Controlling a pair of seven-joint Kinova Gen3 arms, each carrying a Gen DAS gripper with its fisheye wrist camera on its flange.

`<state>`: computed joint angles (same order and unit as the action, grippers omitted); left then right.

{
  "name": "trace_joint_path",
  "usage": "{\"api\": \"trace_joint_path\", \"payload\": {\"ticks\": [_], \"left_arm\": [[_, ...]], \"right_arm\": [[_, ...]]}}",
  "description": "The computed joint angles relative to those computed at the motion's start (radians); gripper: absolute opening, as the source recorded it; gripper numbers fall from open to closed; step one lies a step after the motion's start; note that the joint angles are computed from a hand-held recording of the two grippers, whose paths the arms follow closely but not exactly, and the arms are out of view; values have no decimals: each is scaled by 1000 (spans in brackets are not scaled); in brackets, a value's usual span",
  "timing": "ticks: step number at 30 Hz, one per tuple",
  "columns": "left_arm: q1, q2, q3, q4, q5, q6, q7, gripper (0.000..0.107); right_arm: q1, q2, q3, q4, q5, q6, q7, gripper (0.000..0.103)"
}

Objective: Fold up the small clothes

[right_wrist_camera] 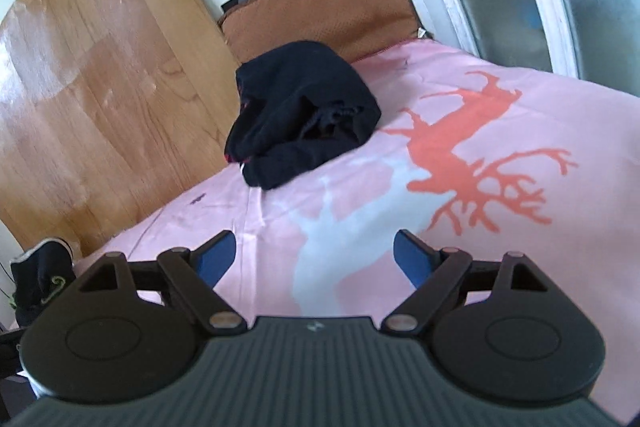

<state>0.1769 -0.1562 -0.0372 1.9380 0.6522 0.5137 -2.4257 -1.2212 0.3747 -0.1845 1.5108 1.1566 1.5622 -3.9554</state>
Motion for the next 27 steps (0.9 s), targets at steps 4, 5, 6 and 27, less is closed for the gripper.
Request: {"api": "trace_joint_path", "payload": {"ticks": [4, 5, 6, 27], "left_arm": [[2, 12, -16, 7, 31, 0, -42, 103], [0, 17, -17, 8, 38, -1, -53, 103], [-3, 21, -16, 14, 45, -10, -63, 103], [-53, 27, 3, 24, 109, -19, -101, 103]], "right_arm": [[3, 34, 7, -52, -17, 8, 80, 88], [0, 41, 13, -65, -21, 15, 102, 89], [-2, 48, 18, -76, -26, 21, 122, 89], [-27, 157, 123, -308, -165, 140, 406, 97]]}}
